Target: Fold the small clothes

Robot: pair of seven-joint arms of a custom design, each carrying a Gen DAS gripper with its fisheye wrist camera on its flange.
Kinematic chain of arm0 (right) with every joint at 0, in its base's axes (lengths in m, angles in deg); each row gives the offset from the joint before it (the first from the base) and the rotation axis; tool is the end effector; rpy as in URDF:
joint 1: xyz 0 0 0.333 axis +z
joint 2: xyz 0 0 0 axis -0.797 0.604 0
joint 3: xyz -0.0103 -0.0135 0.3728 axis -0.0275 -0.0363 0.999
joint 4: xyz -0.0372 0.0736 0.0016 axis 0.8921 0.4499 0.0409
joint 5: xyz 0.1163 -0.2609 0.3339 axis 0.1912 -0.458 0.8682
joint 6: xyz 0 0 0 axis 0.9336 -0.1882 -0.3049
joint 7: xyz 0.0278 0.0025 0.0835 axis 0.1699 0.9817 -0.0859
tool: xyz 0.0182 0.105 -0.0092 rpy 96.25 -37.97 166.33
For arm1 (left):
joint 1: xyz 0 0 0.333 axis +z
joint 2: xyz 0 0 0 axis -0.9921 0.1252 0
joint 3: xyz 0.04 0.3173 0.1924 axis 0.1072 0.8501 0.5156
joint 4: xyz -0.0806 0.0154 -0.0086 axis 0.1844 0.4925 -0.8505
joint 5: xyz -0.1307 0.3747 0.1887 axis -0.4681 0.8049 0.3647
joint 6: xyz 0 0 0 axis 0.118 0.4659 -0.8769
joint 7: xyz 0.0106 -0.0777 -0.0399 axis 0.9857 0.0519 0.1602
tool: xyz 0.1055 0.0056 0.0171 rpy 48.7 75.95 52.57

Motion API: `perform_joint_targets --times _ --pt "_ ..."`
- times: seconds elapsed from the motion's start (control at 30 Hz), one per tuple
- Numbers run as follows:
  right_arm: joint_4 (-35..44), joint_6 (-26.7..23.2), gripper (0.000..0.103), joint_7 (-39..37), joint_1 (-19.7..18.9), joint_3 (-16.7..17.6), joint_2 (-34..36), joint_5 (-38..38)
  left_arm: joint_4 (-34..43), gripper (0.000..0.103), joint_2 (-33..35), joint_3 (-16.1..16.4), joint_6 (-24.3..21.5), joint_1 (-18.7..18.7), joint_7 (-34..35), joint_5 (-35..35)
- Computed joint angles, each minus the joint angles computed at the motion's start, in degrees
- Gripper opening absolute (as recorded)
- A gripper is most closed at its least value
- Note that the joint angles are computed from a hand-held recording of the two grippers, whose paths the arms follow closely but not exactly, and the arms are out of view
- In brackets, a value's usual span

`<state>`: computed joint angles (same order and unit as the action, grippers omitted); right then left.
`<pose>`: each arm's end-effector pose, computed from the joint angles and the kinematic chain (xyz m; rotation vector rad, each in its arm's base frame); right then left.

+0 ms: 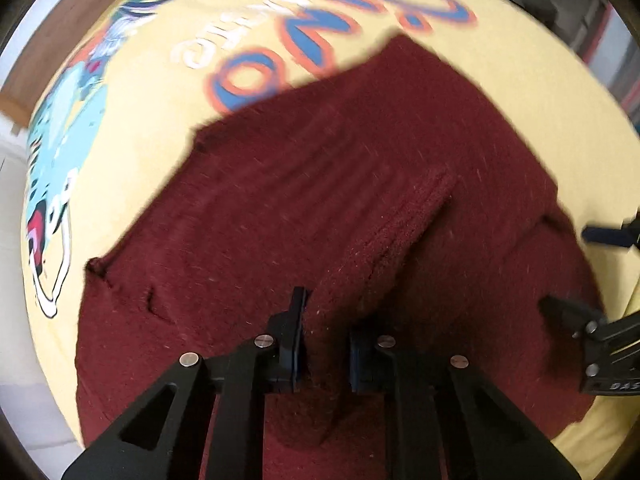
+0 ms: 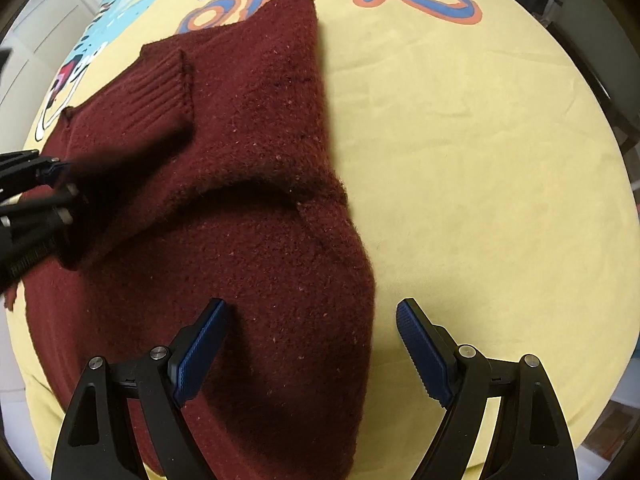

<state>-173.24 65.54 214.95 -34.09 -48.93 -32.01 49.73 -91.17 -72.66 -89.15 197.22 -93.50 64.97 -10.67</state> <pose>0.3309 0.2394 0.5285 -1.5163 2.4439 -0.0664 0.5123 -0.1621 0.5498 -0.7073 2.8281 -0.2919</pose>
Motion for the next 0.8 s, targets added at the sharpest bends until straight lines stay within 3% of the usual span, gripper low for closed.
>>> perform_joint_targets --times 0.23,0.43,0.67,0.8 --pt "0.97 -0.86 0.086 1.97 -2.11 0.77 -0.69 -3.66 6.63 0.011 3.45 3.96 0.29 3.83 -1.81 -10.76" --pt "4.32 0.00 0.086 1.53 -2.42 0.60 3.43 -4.85 5.77 0.011 2.60 6.17 1.58 8.16 -4.82 -15.90" --pt "7.73 1.01 0.086 4.10 -0.79 1.72 8.60 -5.99 7.41 0.011 4.46 6.67 -1.37 12.34 -10.36 -16.05" --pt "8.09 0.16 0.086 5.21 0.36 1.34 8.83 -6.58 3.49 0.011 -0.71 7.57 -3.58 13.70 -12.41 -15.35"
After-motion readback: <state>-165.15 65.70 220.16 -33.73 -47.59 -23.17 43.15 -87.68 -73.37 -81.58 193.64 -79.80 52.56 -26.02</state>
